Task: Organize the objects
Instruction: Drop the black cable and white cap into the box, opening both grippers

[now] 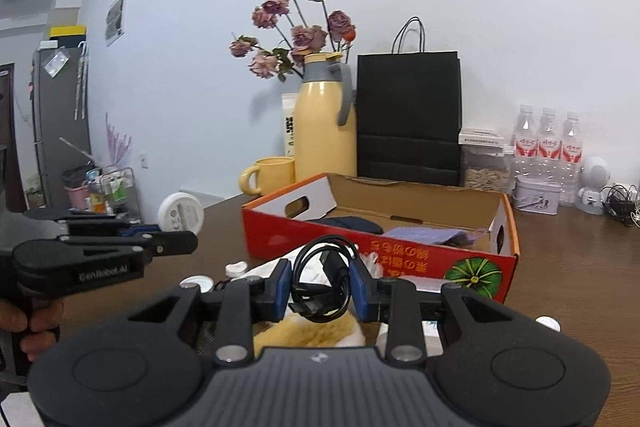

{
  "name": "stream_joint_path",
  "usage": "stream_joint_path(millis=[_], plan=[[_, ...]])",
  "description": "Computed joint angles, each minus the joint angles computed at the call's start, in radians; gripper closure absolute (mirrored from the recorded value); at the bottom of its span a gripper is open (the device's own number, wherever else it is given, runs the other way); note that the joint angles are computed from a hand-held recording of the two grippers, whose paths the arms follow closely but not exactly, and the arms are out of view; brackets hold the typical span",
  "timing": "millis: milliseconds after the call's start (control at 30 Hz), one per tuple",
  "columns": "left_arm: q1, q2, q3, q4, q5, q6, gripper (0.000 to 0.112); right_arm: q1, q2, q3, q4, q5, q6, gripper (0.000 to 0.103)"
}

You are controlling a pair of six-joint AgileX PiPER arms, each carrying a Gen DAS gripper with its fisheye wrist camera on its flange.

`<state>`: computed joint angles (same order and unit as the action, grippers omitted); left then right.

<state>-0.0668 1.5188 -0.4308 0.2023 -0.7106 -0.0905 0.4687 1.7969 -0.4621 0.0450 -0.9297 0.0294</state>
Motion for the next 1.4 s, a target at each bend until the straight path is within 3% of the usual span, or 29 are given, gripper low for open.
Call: stream_joint_path(millis=[367,600,800,967,1100,1267,1300,1367,1400], plan=[[-0.028,0.104,-0.248,-0.004,0.073,-0.102,0.102,-0.046,0.058,-0.176,0.036,0.068,-0.039,0.073],[-0.059,0.224,-0.461,-0.059,0.182,-0.092,0.102,-0.097,0.129,-0.349,0.054,0.147,-0.057,0.073],[-0.083,0.360,-0.688,-0.119,0.298,-0.061,0.102,-0.125,0.232,-0.560,0.121,0.264,-0.116,0.073],[-0.101,0.499,-0.881,-0.260,0.362,0.028,0.102,-0.141,0.352,-0.748,0.226,0.329,-0.177,0.073],[-0.095,0.548,-0.926,-0.216,0.414,0.015,0.102,-0.159,0.402,-0.800,0.225,0.381,-0.187,0.073],[-0.094,0.552,-0.908,-0.207,0.394,0.010,0.101,-0.170,0.425,-0.827,0.221,0.421,-0.174,0.073],[-0.095,0.548,-0.899,-0.215,0.383,0.019,0.100,-0.172,0.423,-0.821,0.205,0.417,-0.154,0.072],[-0.101,0.542,-0.883,-0.245,0.366,0.056,0.088,-0.167,0.418,-0.810,0.218,0.405,-0.167,0.070],[-0.103,0.537,-0.872,-0.252,0.353,0.061,0.066,-0.166,0.416,-0.805,0.215,0.405,-0.165,0.069]])
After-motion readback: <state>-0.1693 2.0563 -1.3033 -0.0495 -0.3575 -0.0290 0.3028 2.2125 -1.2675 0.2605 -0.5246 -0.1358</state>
